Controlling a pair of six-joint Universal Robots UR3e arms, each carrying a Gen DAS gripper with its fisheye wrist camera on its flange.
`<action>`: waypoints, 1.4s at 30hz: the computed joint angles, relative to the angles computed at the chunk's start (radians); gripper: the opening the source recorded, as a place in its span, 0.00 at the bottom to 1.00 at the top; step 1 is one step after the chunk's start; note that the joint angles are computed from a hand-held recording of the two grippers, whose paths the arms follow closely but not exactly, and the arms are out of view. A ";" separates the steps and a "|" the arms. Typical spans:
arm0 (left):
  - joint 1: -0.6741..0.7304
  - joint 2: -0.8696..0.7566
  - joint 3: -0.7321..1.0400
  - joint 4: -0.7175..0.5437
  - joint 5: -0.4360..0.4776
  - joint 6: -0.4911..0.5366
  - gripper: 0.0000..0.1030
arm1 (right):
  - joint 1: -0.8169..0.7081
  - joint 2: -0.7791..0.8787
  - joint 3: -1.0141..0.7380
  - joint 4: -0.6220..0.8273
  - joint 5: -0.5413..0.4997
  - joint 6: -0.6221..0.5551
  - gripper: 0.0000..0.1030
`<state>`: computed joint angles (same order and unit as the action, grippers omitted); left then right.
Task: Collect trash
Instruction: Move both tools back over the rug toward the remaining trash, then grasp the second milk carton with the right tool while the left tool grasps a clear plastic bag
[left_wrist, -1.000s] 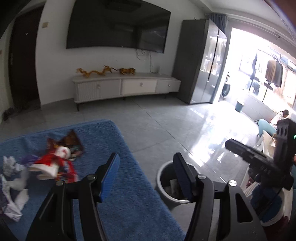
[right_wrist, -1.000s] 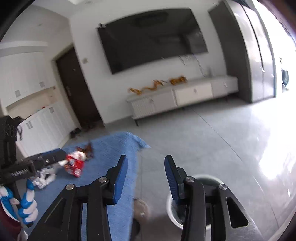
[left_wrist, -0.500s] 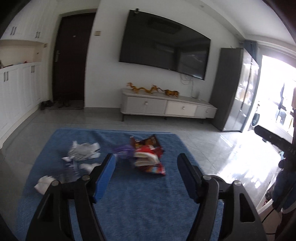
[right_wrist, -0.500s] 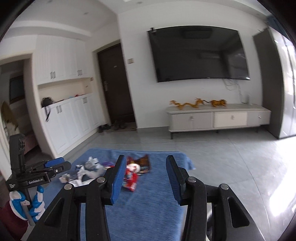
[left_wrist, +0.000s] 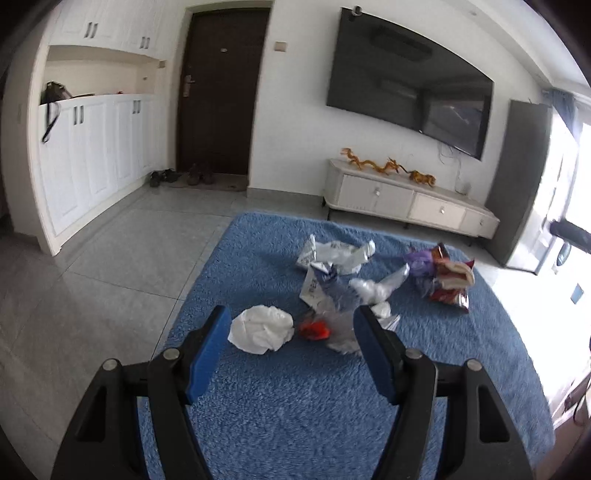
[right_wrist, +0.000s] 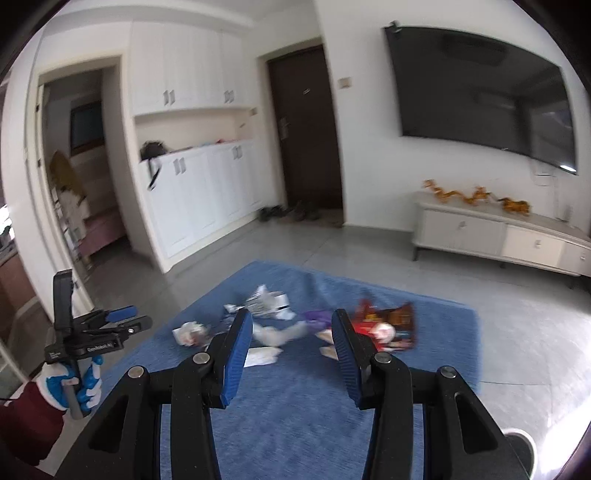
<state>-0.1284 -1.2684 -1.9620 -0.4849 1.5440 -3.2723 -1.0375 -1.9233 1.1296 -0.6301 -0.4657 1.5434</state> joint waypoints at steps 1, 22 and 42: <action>0.019 0.008 -0.019 0.004 -0.035 0.025 0.66 | 0.099 -0.007 0.086 -0.209 -0.014 0.157 0.41; 0.113 -0.316 0.131 -0.047 -0.371 0.359 0.45 | 0.979 0.711 -0.208 -1.009 -0.476 1.077 0.41; 0.210 -0.103 -0.033 -0.077 -0.513 0.281 0.10 | 0.980 0.707 -0.171 -1.021 -0.471 1.107 0.23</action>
